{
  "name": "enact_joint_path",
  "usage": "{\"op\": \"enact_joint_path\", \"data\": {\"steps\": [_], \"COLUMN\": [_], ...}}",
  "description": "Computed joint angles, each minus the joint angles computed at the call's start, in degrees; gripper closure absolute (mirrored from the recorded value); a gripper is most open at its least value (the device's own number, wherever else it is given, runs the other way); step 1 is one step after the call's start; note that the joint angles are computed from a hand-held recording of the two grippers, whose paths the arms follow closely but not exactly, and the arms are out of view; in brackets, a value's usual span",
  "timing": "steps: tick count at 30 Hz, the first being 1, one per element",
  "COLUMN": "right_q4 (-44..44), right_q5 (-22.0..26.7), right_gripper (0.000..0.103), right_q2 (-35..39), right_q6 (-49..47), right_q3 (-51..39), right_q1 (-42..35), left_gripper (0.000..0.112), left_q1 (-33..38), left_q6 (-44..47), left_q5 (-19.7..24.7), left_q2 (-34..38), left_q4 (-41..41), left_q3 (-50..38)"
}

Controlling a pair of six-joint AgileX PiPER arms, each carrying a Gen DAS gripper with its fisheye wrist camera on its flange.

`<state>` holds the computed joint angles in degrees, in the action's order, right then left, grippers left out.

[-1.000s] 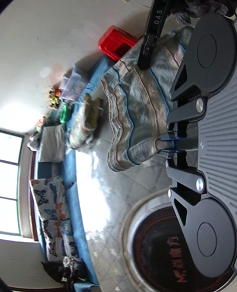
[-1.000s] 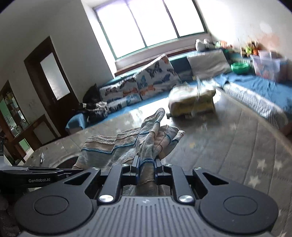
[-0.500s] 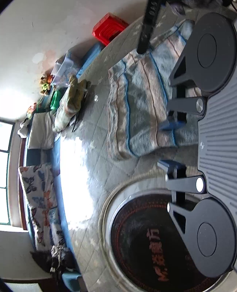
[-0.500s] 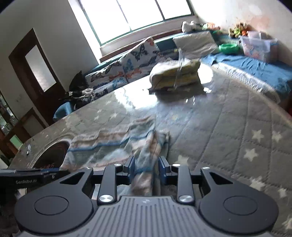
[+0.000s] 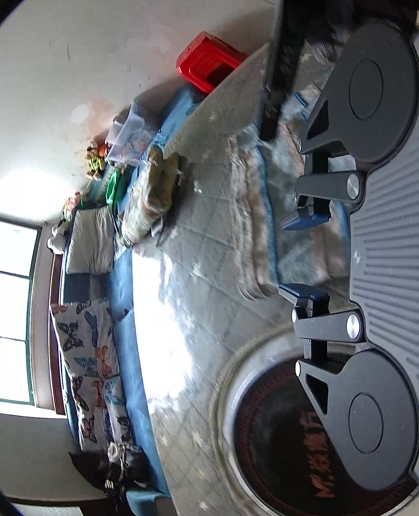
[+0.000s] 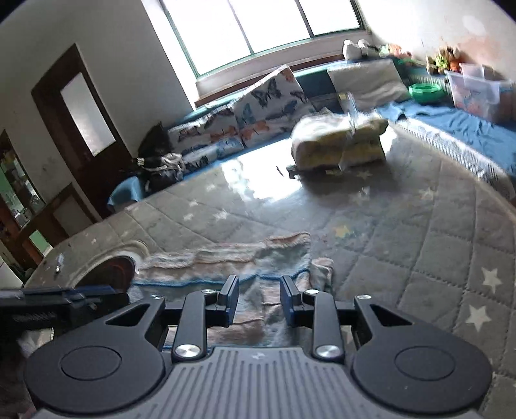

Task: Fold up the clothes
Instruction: 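Lift the towel edge with both grippers and fold it over, then lower the folded edge onto the towel and open both grippers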

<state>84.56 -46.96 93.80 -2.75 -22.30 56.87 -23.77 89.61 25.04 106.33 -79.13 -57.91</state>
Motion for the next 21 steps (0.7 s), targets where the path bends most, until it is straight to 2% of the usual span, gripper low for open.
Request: {"op": "enact_joint_path", "data": {"steps": [5, 12, 16, 21], "right_q4": [-0.1, -4.0, -9.5, -12.9], "right_q5": [1.1, 3.4, 6.3, 7.1], "right_gripper": [0.076, 0.076, 0.076, 0.078], "right_q2": [0.0, -0.3, 1.9, 2.8], "right_q6": [-2.3, -6.1, -3.5, 0.1], "right_q3": [-0.3, -1.8, -2.2, -1.2], "right_q1": [-1.7, -6.7, -11.1, -12.6], "left_gripper": [0.087, 0.091, 0.094, 0.095], "left_q1": [-2.2, -5.0, -6.2, -6.2], "left_q6": [-2.0, -7.1, -10.2, -10.1], "left_q5": [2.4, 4.2, 3.8, 4.0], "left_q2": [3.1, 9.3, 12.6, 15.0], "left_q4": [2.1, 5.3, 7.3, 6.2], "left_q3": [-4.4, -11.3, -14.9, -16.7]}}
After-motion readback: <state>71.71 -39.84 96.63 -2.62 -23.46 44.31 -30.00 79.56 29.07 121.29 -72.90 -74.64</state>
